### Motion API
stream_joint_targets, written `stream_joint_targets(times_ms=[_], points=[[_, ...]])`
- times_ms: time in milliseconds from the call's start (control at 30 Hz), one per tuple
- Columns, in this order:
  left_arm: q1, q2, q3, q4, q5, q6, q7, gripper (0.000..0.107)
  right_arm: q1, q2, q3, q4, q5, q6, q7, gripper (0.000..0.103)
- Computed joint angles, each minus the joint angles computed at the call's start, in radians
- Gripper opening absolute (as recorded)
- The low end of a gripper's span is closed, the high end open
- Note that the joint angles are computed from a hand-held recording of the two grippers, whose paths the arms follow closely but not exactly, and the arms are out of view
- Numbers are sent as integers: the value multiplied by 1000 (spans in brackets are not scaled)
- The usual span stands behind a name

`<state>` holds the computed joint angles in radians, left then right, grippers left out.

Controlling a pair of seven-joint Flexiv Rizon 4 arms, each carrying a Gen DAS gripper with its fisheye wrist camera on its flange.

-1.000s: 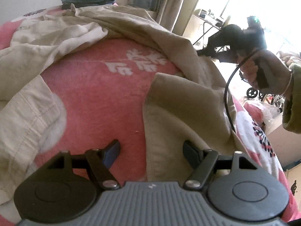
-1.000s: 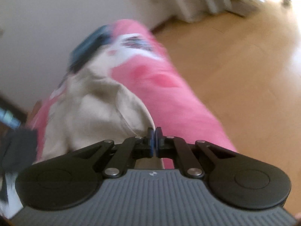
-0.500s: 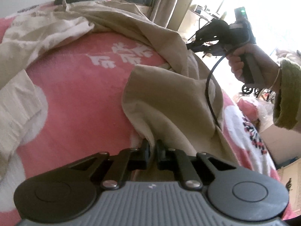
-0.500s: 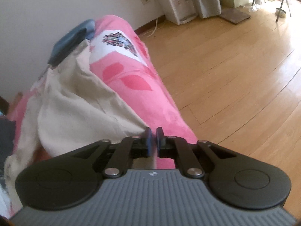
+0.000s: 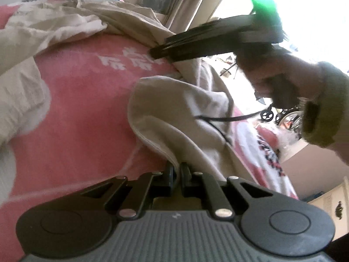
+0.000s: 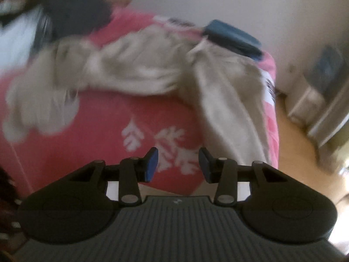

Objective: Fold clothes

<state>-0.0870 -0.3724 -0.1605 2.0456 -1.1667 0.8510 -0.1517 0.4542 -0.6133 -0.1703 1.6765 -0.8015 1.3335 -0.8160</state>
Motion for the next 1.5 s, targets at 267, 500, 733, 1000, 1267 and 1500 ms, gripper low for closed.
stream_joint_targets(times_ms=[267,500,733,1000,1267,1500], points=[[7,68,19,72,-37,-121,117,7,26,-169,-74,-193,-119,-134,-16,38],[1,105,49,101,-24,-206,200,7,-47,-187,-7,-238,44,-111,59,4],[45,131,82,98,30,-431,214,6,-376,-169,532,-232,533,109,-235,4],[99,96,113,32,146,-590,143,6,-511,-320,795,-347,725,28,-240,8],[158,59,136,-40,285,-634,53,6,-618,-224,885,-395,1206,-16,-724,45],[142,59,129,-37,355,-565,-24,6,-371,-251,317,-423,657,44,-23,52]])
